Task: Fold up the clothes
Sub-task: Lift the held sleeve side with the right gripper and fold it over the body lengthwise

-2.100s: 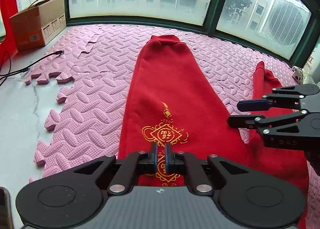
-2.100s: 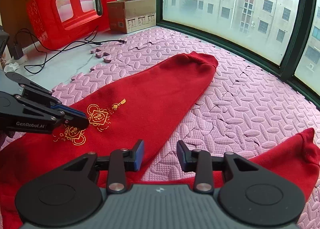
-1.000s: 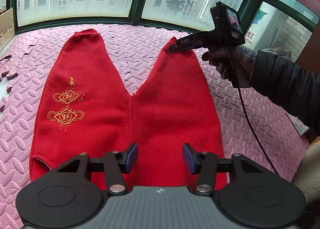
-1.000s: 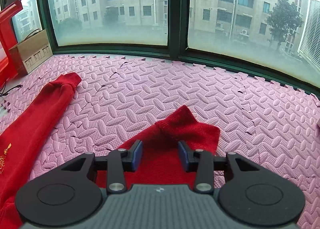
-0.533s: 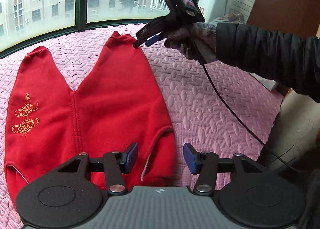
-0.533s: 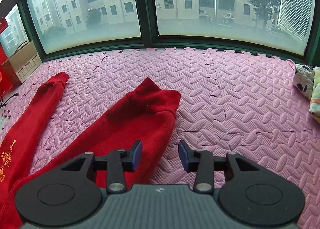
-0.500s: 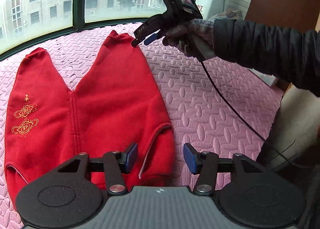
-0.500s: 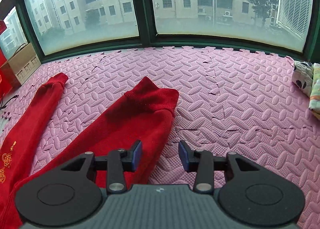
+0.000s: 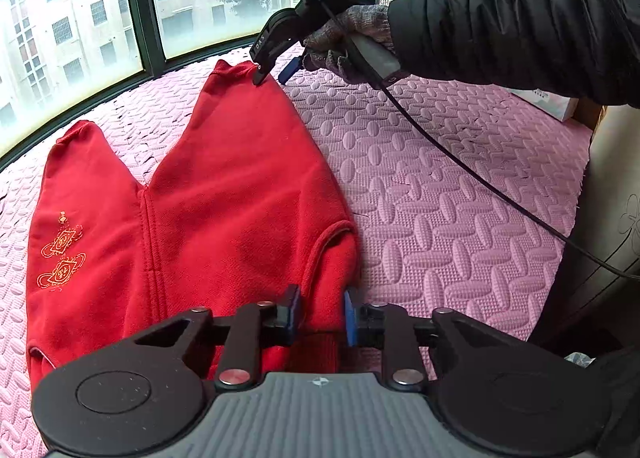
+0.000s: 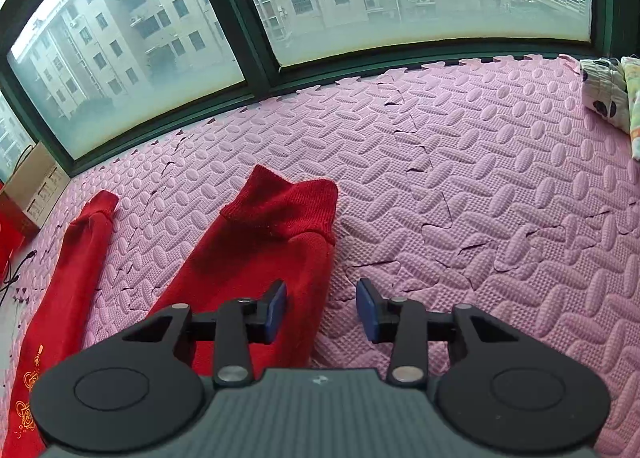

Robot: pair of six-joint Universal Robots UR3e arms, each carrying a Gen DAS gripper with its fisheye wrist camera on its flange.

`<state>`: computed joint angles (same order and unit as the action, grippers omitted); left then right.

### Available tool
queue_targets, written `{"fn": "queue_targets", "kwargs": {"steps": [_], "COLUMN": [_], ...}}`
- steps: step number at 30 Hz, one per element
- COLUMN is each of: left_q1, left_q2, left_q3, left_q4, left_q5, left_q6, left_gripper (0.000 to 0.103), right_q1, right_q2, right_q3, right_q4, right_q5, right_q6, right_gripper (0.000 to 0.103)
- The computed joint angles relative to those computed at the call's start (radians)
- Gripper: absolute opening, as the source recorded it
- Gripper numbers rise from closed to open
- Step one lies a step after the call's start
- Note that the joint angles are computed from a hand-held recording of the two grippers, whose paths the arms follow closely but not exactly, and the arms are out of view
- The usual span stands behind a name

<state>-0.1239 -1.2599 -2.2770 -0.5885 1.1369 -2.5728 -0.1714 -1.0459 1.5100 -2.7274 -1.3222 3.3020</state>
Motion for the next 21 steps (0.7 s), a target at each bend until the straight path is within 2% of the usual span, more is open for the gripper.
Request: {"fn": "queue_targets", "kwargs": {"steps": [1, 3, 6, 13, 17, 21], "left_q1": [0.013, 0.031, 0.088, 0.302, 0.468, 0.636], "left_q2": [0.004, 0.017, 0.07, 0.215, 0.31, 0.387], "left_q3": [0.012, 0.016, 0.015, 0.046, 0.055, 0.059], "left_q4": [-0.031, -0.058, -0.114, -0.322, -0.482, -0.65], "left_q5": [-0.021, -0.045, -0.111, -0.292, -0.397, -0.485], "left_q6": [0.003, 0.009, 0.016, 0.002, 0.027, 0.078], "left_gripper": [0.013, 0.012, 0.011, 0.01, 0.01, 0.01], "right_q1": [0.001, 0.003, 0.001, -0.004, 0.041, 0.115], "right_q2": [0.005, 0.014, 0.012, 0.0, 0.05, 0.165], "right_q3": [-0.009, -0.029, -0.042, -0.115, -0.28, -0.537], "right_q4": [0.007, 0.029, 0.035, 0.081, 0.152, 0.252], "right_q5": [0.0, 0.001, 0.01, 0.05, 0.034, -0.008], "right_q6": [0.007, 0.024, 0.049, 0.143, 0.193, 0.235], "right_gripper": [0.027, 0.015, 0.01, 0.008, 0.008, 0.008]}}
